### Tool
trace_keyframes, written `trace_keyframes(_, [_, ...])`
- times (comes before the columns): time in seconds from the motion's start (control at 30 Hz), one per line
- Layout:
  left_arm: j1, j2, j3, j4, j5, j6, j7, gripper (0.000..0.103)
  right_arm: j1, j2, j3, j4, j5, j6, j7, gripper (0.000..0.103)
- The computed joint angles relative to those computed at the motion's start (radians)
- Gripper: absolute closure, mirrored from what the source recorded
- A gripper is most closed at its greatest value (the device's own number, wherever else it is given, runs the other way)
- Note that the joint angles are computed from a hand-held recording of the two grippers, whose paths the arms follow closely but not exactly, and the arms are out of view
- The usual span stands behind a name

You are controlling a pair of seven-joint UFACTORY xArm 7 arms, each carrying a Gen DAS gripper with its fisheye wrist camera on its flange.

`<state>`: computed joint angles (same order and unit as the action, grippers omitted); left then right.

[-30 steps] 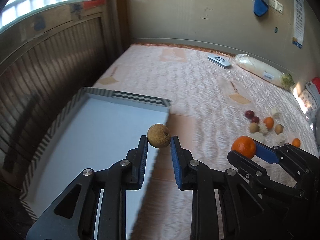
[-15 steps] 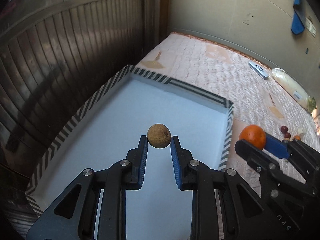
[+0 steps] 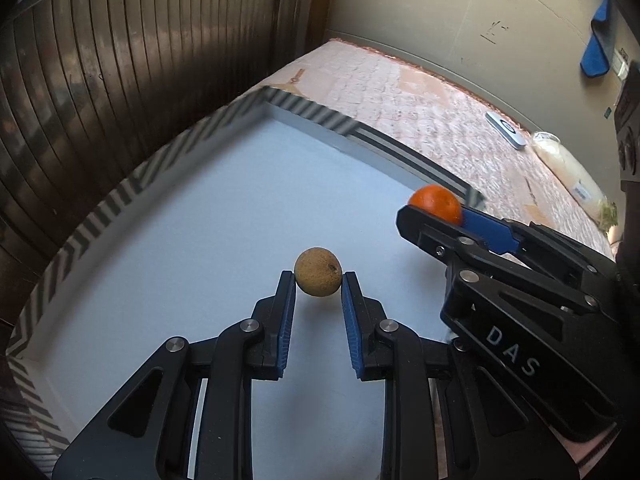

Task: Organize fruits
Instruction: 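Carry pear and orange into the white tray and open both tools, then withdraw both tools from the tray back over the bed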

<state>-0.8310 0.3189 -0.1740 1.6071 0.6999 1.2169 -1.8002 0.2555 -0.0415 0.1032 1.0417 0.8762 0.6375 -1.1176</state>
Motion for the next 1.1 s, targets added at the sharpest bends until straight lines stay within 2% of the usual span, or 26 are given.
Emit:
trace_keyframes(0.17, [0.026,-0.005,0.005,0.002,-0.037,0.041,0.058,0.080,-0.004,0.023,0.006,0.017,-0.035,-0.006,0.018,0.071])
trace_keyframes(0.33, [0.060,-0.026,0.004,-0.036,-0.057,0.007,0.062,0.080,-0.001,0.036,0.019,0.008,-0.101,-0.048,0.053,0.071])
trace_keyframes(0.47, [0.084,-0.044,0.000,-0.080,-0.081,-0.058,0.049,0.079,0.003,0.036,0.023,0.004,-0.112,-0.054,0.050,0.070])
trace_keyframes(0.5, [0.088,-0.053,-0.001,-0.098,-0.079,-0.079,0.039,0.076,0.003,0.037,0.024,0.004,-0.113,-0.052,0.050,0.070])
trace_keyframes(0.6, [0.083,-0.062,-0.003,-0.107,-0.066,-0.072,-0.009,0.069,-0.002,0.041,0.018,0.013,-0.066,-0.021,0.018,0.062])
trace_keyframes(0.67, [0.078,-0.080,-0.007,-0.132,-0.049,-0.079,-0.070,0.053,-0.008,0.038,0.015,0.014,-0.038,-0.006,0.004,0.060])
trace_keyframes(0.73, [0.071,-0.078,-0.015,-0.136,-0.033,-0.075,-0.111,0.047,-0.015,0.024,0.010,0.004,-0.035,0.000,0.013,0.060])
trace_keyframes(1.0, [0.023,0.005,-0.015,-0.022,-0.004,-0.030,-0.146,0.047,-0.047,-0.096,-0.061,-0.074,0.046,0.052,-0.027,0.060])
trace_keyframes(1.1, [-0.015,0.030,0.000,0.032,0.018,0.027,-0.147,0.047,-0.065,-0.138,-0.097,-0.093,0.053,0.085,-0.030,0.060])
